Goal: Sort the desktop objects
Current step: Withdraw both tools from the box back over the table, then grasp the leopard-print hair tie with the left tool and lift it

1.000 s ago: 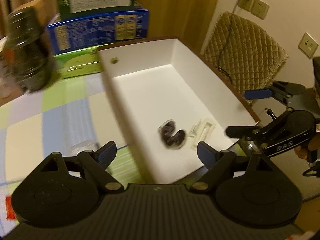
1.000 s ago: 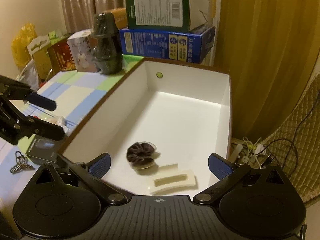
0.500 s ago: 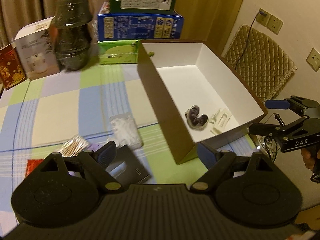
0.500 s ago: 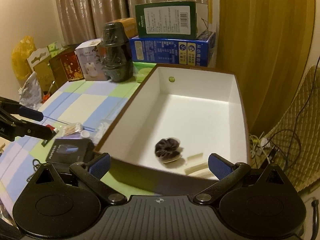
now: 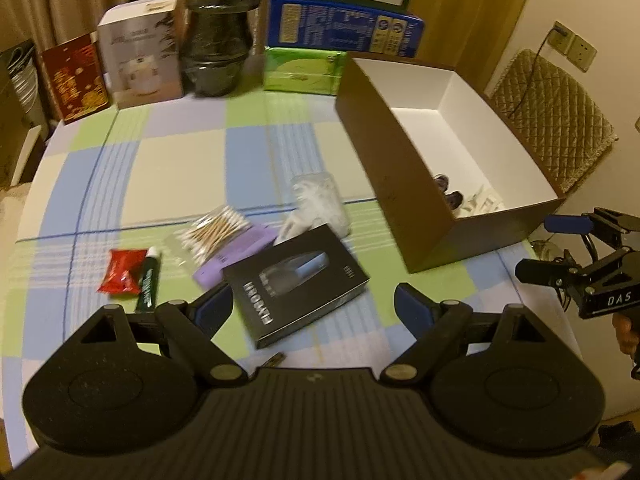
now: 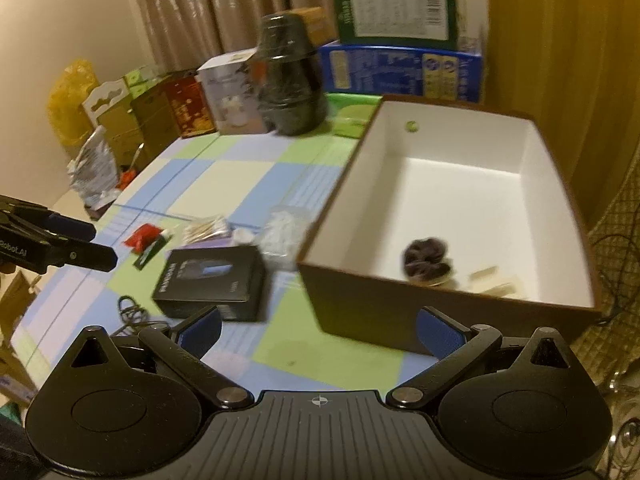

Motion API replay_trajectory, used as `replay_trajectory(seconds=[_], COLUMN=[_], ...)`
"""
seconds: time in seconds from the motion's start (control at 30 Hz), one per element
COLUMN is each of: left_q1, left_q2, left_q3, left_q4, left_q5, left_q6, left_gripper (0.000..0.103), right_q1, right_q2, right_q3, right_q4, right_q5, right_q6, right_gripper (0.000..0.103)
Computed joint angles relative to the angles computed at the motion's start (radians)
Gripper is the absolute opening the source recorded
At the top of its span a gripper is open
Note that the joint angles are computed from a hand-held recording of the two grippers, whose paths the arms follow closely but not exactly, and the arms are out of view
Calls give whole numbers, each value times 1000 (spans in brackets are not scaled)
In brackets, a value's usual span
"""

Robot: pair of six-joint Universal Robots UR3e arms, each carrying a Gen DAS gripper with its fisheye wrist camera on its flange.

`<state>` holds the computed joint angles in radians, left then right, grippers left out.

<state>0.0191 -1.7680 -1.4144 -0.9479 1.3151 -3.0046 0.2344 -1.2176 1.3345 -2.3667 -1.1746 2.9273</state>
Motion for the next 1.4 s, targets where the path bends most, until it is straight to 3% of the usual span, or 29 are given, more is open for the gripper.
replay_trajectory(seconds=[0.6,1.13,1.33,1.4], left_q1=[159,154,136,128], left_q2=[131,4,-35,-49], left_q3=[-326,-414,-405,-406], left_q4=[75,252,276,294], left_q5=[-13,-29,-15,-4], left_q6=[137,304,338,348], left_gripper=[82,74,60,50], right_q1=[142,160,166,167], right_q2=[150,193,204,209], right_q3=[-104,-79,-86,-91], right_q4=[11,1,8,13], right_q5=[-64,-118,-128,-129], right_q6=[74,135,148,151], right_gripper=[101,101,101,101])
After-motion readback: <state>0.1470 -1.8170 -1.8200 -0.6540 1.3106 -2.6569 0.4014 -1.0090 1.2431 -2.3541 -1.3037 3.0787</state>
